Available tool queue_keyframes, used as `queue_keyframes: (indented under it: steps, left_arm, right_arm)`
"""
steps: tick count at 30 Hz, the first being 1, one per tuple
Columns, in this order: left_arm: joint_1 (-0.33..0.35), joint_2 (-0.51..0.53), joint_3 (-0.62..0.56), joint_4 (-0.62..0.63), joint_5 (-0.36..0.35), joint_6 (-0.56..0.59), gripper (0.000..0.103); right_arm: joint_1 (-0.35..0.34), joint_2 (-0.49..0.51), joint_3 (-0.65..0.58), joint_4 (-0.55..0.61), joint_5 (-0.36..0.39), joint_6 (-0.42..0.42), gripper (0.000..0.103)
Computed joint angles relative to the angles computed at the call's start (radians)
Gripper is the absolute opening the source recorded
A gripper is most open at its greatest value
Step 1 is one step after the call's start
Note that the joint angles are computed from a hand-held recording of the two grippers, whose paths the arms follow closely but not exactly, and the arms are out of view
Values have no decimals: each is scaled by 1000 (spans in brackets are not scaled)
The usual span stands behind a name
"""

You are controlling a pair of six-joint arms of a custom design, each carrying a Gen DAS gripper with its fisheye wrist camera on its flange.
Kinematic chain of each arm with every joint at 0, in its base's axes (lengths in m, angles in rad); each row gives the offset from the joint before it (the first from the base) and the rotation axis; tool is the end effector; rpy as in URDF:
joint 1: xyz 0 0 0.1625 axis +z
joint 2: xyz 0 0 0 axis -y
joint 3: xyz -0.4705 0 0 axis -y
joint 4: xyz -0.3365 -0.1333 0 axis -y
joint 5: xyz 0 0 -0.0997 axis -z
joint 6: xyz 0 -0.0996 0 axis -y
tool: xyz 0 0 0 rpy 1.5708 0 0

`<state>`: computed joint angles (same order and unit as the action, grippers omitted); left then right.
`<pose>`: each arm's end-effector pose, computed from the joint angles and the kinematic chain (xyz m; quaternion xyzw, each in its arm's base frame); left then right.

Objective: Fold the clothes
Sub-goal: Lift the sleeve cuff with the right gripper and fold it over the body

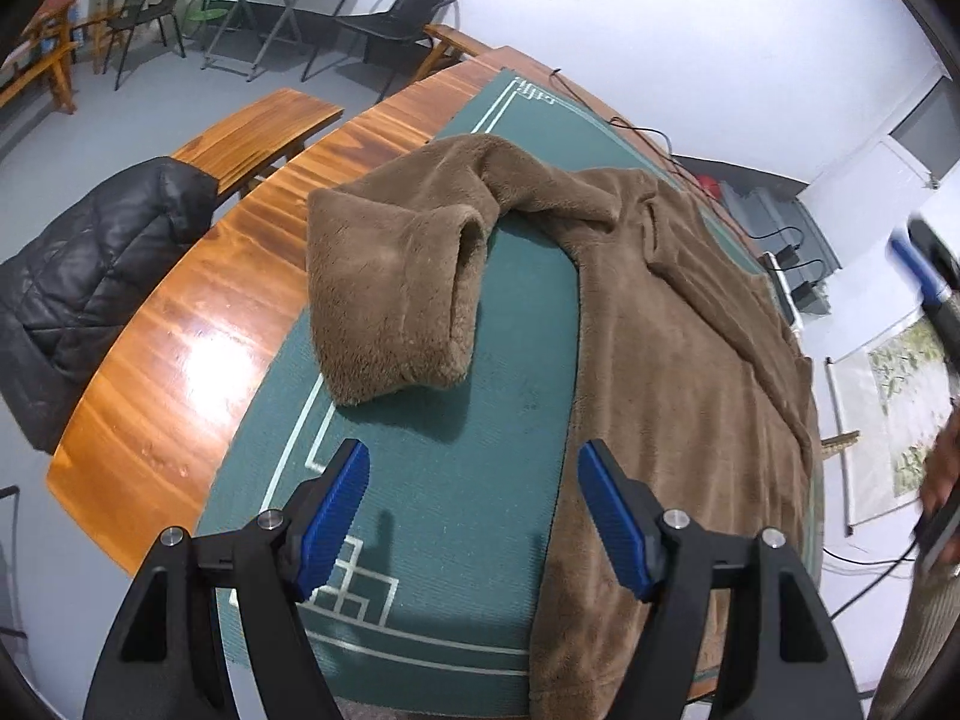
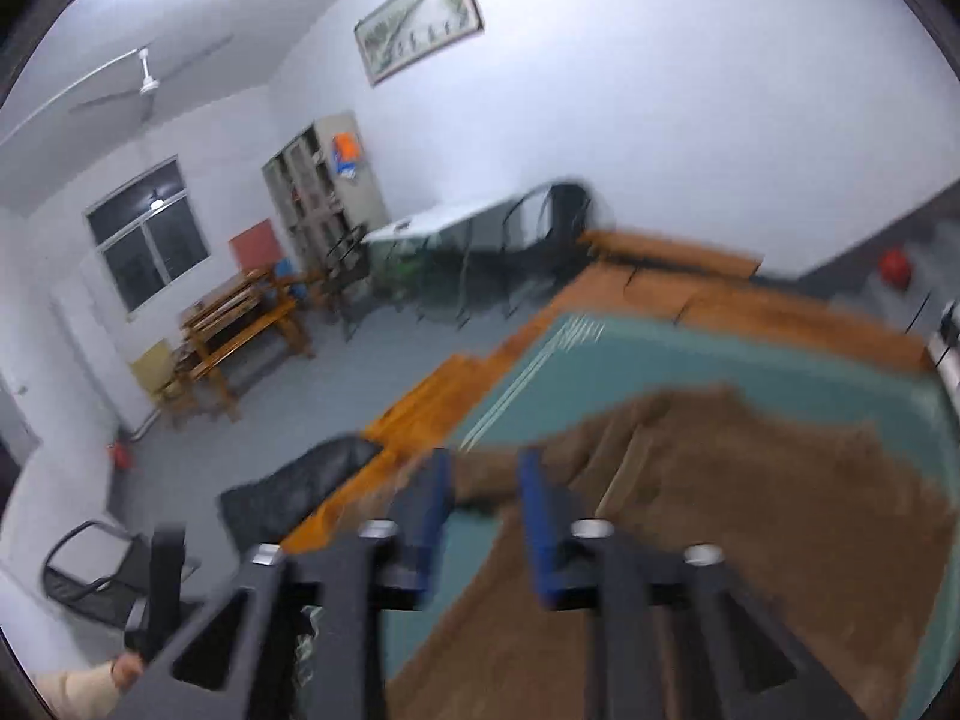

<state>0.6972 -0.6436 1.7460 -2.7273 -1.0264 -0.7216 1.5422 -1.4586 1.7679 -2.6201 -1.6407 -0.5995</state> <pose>-0.3662 -0.5478 0.0649 0.0659 0.9606 -0.2105 0.1691 0.1116 -0.5172 0.5215 0.2502 -0.8976 0.3337 0.1426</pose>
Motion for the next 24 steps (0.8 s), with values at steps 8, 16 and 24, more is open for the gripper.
queue_keyframes:
  steps: [8, 16, 24]
  left_arm:
    - [-21, -38, 62, -4, 40, -72, 76]
    - [13, -107, 148, -18, 49, -122, 76]
    - [68, -133, 163, -12, 28, -117, 76]
  right_arm:
    - [-121, 126, -73, 401, 318, 73, 82]
    - [-128, 351, -165, 452, 434, 321, 68]
    - [-95, 485, -255, 427, 325, 449, 63]
